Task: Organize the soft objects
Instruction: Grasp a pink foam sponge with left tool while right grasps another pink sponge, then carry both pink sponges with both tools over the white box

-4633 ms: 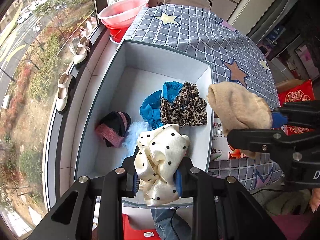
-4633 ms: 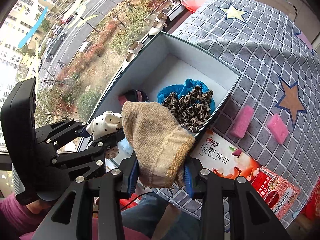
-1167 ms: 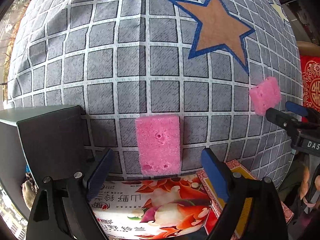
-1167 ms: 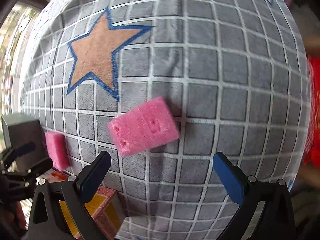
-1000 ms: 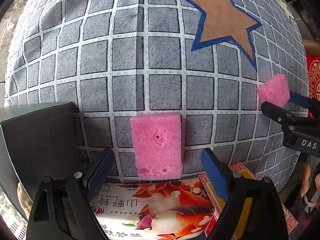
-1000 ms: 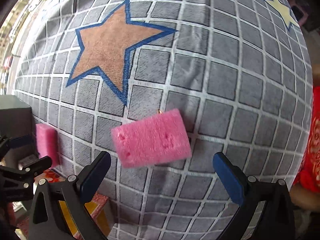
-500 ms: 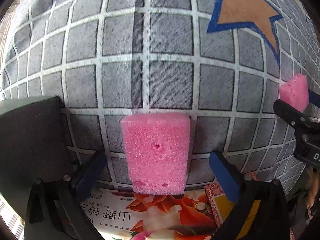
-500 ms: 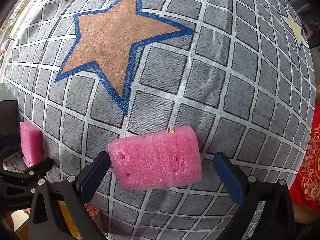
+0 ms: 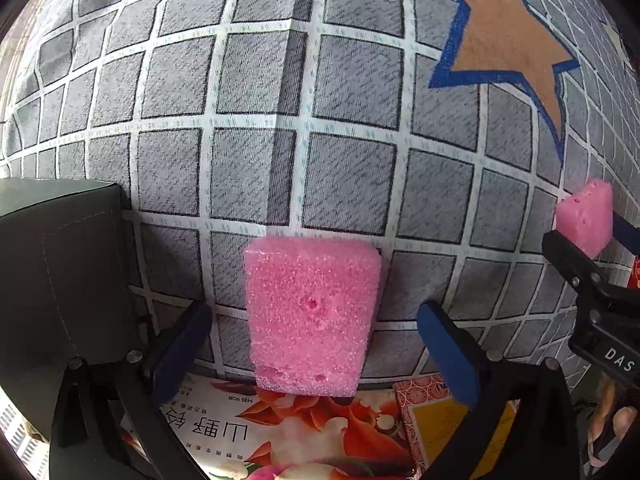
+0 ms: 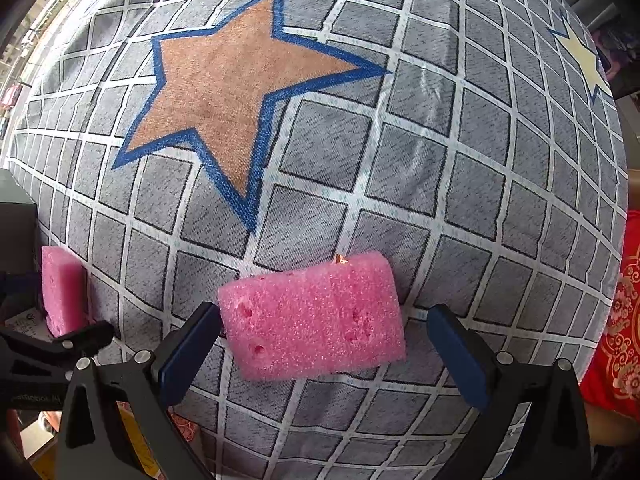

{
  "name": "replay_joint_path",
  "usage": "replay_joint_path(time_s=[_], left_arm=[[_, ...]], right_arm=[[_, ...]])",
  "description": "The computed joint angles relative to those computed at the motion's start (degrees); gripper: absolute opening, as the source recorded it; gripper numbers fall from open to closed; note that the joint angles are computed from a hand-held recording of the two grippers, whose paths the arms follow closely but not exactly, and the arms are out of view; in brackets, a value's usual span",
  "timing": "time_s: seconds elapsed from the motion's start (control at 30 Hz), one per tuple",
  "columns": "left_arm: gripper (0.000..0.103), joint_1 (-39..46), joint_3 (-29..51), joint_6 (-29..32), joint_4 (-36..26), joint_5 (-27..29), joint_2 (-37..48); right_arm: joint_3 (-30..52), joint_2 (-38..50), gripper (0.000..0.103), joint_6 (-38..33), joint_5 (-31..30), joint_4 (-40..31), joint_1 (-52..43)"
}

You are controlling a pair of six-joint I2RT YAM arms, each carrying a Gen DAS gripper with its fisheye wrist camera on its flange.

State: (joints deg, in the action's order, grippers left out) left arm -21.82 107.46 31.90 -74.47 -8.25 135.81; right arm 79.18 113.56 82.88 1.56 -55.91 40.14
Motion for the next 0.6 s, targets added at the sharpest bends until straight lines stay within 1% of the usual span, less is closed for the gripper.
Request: replay_joint_path(time_s=[0.03, 0.07, 0.1, 0.13, 0.17, 0.23, 0.3, 0.43, 0.6], left_arm=[[0.095, 0.17, -1.87, 1.27, 1.41, 0.43, -1.68], [0.086, 0.05, -3.56, 2.80, 2.89, 0.90, -3.20], [0.070, -0.10, -5.01, 4.29, 4.22, 1.54, -4.69], [0.057, -0.24, -6.06, 5.59, 5.32, 2.38, -6.00], [0.049, -0.35, -6.35, 6.72, 5.70, 3.15, -6.75], [0.049, -0.21, -6.76, 7.44, 6.84, 4.53, -8.13], [0.049, 0.03, -7.74, 8.46, 8.92, 5.02, -10.04], [0.049, 0.55, -6.02, 10.12, 8.23, 6.63, -11.38], [0.049, 1.87, -4.00, 12.63, 6.37, 8.80, -13.60]], right_arm=[[0.51, 0.23, 0.098, -0.54, -0.12, -0.52, 0.01], [1.08, 0.15, 0.089, -0.40, 0.32, -1.16, 0.45], [1.74, -0.09, 0.083, -0.08, 1.01, -2.05, 1.00], [2.15, -0.48, 0.073, 0.50, 1.73, -2.85, 1.43], [2.04, -1.15, 0.073, 1.37, 1.99, -2.98, 1.66], [0.47, -2.79, 0.073, 3.68, 1.78, -1.71, 1.91], [0.28, -3.94, 0.073, 6.00, 2.43, -2.55, 2.62], [-1.09, -9.09, 0.073, 10.92, 4.56, -2.19, 4.66], [5.03, -10.94, 0.073, 14.81, 7.77, -8.70, 7.95]])
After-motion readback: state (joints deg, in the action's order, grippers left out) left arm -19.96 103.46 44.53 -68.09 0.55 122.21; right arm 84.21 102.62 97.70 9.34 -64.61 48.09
